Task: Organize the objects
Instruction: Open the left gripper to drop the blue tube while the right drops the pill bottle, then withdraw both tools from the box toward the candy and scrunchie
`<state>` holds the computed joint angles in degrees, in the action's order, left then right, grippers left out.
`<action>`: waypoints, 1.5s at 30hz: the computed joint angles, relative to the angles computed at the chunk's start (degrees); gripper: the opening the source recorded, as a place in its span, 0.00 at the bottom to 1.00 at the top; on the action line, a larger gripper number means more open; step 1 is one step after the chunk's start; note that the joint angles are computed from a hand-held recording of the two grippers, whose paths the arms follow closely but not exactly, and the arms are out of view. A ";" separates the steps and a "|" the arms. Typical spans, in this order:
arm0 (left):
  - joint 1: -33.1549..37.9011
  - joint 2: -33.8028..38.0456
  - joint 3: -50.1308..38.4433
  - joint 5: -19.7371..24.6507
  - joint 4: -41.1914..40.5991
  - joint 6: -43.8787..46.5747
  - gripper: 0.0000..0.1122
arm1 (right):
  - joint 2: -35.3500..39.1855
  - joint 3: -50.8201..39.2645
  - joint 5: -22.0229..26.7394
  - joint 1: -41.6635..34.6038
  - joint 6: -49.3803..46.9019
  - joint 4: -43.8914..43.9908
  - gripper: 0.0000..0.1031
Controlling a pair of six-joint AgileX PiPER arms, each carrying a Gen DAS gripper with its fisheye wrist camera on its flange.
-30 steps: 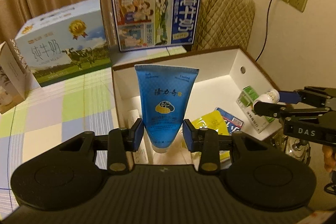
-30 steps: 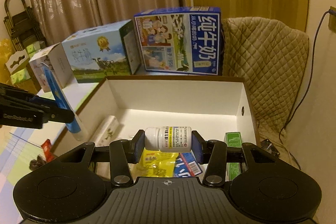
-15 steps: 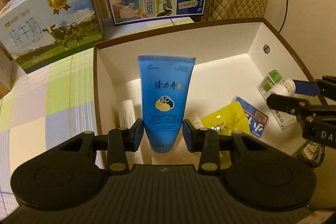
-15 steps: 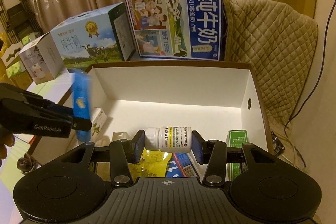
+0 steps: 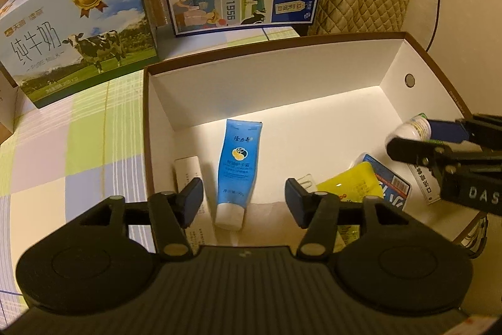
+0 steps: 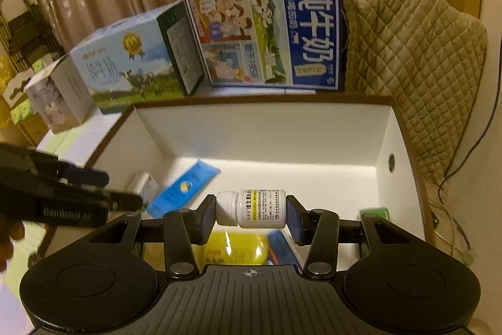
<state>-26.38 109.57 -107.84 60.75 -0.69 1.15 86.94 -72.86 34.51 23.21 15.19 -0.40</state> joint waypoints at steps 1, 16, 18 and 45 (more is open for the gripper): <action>0.10 -0.11 0.05 -0.12 0.10 -0.10 0.54 | 0.43 -0.65 -0.30 -0.05 0.15 0.19 0.43; 1.25 -3.66 1.22 0.41 -1.87 0.46 0.73 | -1.34 -2.24 2.80 0.29 7.53 -4.24 0.52; 1.15 -4.66 1.83 0.47 -1.89 0.39 0.76 | -2.67 -0.85 4.08 0.73 9.30 -5.45 0.52; 1.71 -23.27 17.51 0.89 -2.45 -2.50 0.82 | -16.42 8.53 12.41 16.35 31.61 -16.85 0.53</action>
<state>-24.67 86.30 -90.33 61.64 -3.15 -1.35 70.51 -64.33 46.93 39.56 46.80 -17.25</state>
